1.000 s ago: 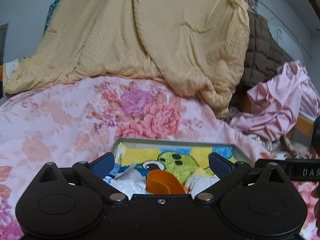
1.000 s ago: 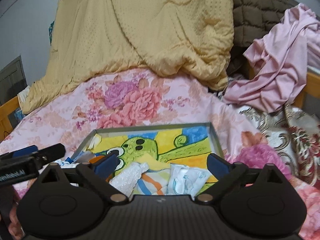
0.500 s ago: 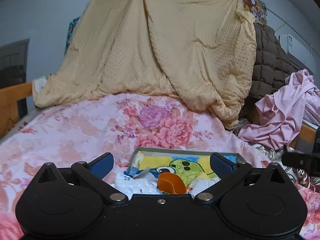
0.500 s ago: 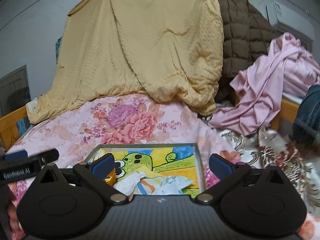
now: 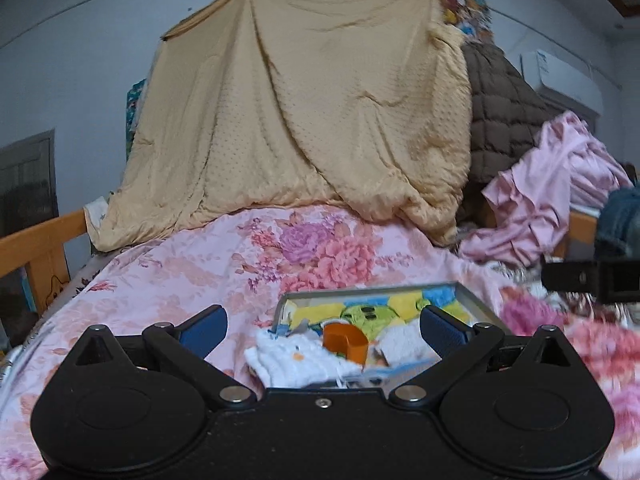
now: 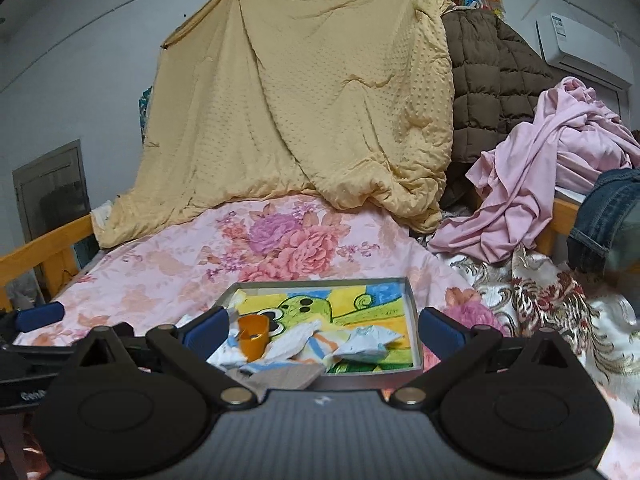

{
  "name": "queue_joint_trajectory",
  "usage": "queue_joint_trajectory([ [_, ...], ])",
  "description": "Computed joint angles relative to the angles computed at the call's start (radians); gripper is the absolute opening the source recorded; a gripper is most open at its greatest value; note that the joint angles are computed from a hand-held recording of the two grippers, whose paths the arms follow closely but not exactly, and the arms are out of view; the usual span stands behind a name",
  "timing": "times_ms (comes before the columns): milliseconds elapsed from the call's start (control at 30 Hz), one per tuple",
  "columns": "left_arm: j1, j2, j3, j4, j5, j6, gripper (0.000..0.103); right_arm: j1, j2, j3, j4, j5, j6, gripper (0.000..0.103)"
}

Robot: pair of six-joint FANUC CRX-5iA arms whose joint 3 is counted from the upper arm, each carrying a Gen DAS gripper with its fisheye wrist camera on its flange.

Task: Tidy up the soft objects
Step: 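Raise both grippers from the tray and move back over the pile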

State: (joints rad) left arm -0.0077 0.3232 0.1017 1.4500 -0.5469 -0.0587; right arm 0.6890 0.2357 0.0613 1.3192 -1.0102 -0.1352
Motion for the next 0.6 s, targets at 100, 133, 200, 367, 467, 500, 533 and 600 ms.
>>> queue_joint_trajectory([
  [100,0.008,-0.035,-0.045,0.011,-0.013,-0.018,0.102,0.026,-0.029,-0.040,0.009,-0.025,-0.037,0.103],
  [133,0.014,-0.048,-0.060,0.011,-0.021,-0.020,0.102,0.034,-0.037,-0.050,0.009,-0.035,-0.048,0.103],
  [200,0.025,-0.071,-0.089,0.006,-0.033,-0.018,0.102,0.050,-0.050,-0.067,0.008,-0.058,-0.074,0.103],
  [367,0.060,-0.123,-0.144,-0.051,-0.057,0.025,0.102,0.087,-0.084,-0.109,0.006,-0.097,-0.110,0.103],
  [467,0.071,-0.155,-0.178,-0.054,-0.053,0.051,0.102,0.114,-0.099,-0.131,0.008,-0.129,-0.122,0.103],
  [500,0.078,-0.165,-0.187,-0.067,-0.059,0.068,0.102,0.120,-0.102,-0.134,0.005,-0.136,-0.122,0.103],
  [533,0.084,-0.172,-0.193,-0.075,-0.066,0.076,0.102,0.128,-0.104,-0.136,-0.001,-0.144,-0.120,0.103],
  [600,0.092,-0.191,-0.215,-0.082,-0.067,0.076,0.102,0.143,-0.105,-0.137,-0.011,-0.159,-0.118,0.103],
])
